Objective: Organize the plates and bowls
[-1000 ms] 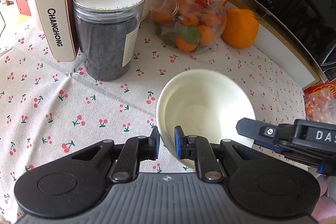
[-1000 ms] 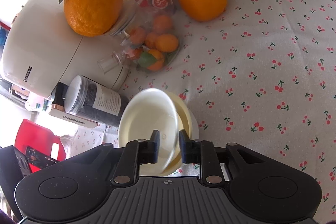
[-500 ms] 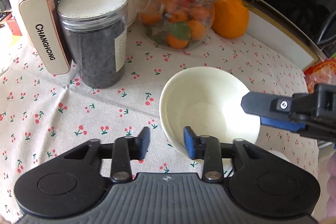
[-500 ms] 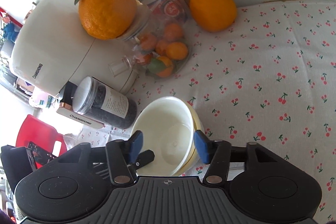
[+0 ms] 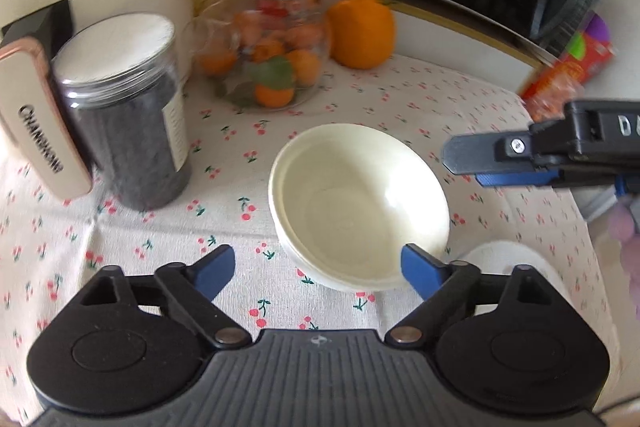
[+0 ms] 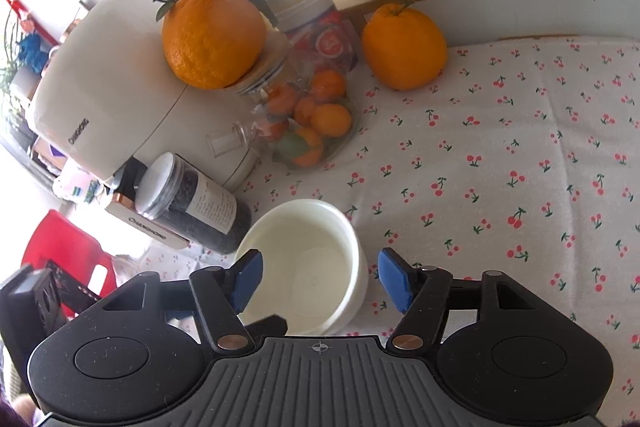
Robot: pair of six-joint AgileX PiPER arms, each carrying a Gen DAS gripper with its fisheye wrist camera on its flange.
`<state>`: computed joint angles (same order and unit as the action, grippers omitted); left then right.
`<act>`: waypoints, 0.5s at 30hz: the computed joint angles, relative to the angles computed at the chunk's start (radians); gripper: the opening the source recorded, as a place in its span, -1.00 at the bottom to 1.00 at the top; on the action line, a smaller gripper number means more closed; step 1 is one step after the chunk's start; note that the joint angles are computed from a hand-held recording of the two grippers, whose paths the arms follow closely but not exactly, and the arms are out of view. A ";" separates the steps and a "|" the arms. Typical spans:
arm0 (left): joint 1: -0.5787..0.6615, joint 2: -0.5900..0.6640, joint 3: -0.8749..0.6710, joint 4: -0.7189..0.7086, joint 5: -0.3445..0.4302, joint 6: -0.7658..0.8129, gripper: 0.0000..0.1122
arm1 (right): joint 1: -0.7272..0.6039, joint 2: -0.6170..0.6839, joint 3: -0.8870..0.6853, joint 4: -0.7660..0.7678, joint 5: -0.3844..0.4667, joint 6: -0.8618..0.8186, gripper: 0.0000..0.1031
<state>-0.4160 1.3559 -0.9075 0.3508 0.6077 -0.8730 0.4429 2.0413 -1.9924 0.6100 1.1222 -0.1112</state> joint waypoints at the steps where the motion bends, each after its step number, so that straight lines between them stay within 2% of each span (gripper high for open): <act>1: 0.004 -0.010 0.015 -0.005 -0.019 0.032 0.68 | 0.000 -0.006 0.014 0.004 -0.009 -0.016 0.38; 7: 0.006 -0.060 0.097 0.048 -0.103 0.121 0.82 | 0.003 -0.033 0.089 0.029 -0.060 -0.090 0.42; 10: 0.015 -0.074 0.123 0.037 -0.129 0.188 0.82 | 0.007 -0.040 0.120 0.034 -0.085 -0.107 0.48; 12: 0.022 -0.082 0.143 0.037 -0.151 0.225 0.82 | 0.011 -0.042 0.139 0.037 -0.101 -0.113 0.59; 15: 0.020 -0.087 0.165 0.076 -0.170 0.233 0.83 | 0.018 -0.041 0.155 0.034 -0.112 -0.120 0.59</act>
